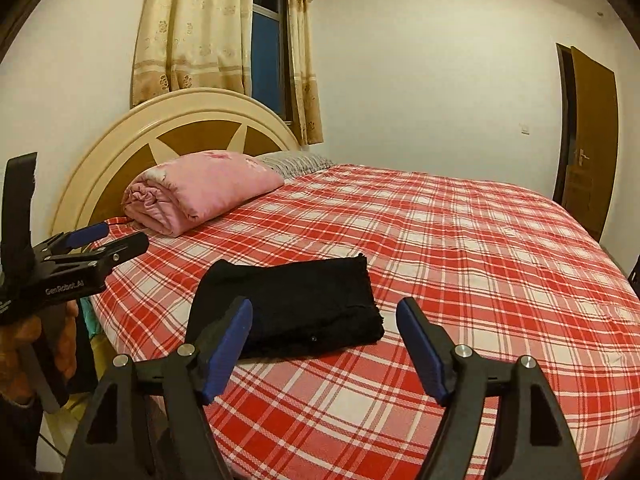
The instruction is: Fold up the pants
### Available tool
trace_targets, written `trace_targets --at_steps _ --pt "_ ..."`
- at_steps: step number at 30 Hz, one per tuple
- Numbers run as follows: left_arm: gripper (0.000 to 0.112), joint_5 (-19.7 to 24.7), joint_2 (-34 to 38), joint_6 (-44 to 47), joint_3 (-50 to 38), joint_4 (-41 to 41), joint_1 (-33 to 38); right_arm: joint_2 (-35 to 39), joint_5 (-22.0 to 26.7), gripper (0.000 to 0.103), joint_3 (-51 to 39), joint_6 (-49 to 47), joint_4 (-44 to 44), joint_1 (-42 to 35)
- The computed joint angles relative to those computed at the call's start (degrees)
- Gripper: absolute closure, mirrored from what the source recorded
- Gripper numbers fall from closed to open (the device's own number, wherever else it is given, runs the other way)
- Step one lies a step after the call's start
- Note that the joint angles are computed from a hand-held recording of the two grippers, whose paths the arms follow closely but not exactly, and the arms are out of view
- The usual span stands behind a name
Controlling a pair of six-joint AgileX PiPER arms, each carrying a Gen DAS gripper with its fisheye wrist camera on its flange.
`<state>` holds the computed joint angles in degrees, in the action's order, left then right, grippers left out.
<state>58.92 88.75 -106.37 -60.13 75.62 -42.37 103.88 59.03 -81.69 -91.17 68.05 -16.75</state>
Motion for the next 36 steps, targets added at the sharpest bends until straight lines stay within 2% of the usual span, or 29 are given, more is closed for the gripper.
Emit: trace_targets --at_steps 16,36 --pt "0.009 1.8 1.4 0.4 -1.7 -1.3 -1.7 -0.2 1.1 0.027 1.4 -0.9 0.4 -0.7" --pt "0.009 1.2 2.0 1.5 -2.4 -2.1 -1.6 0.1 1.7 0.027 1.7 -1.0 1.4 -1.3"
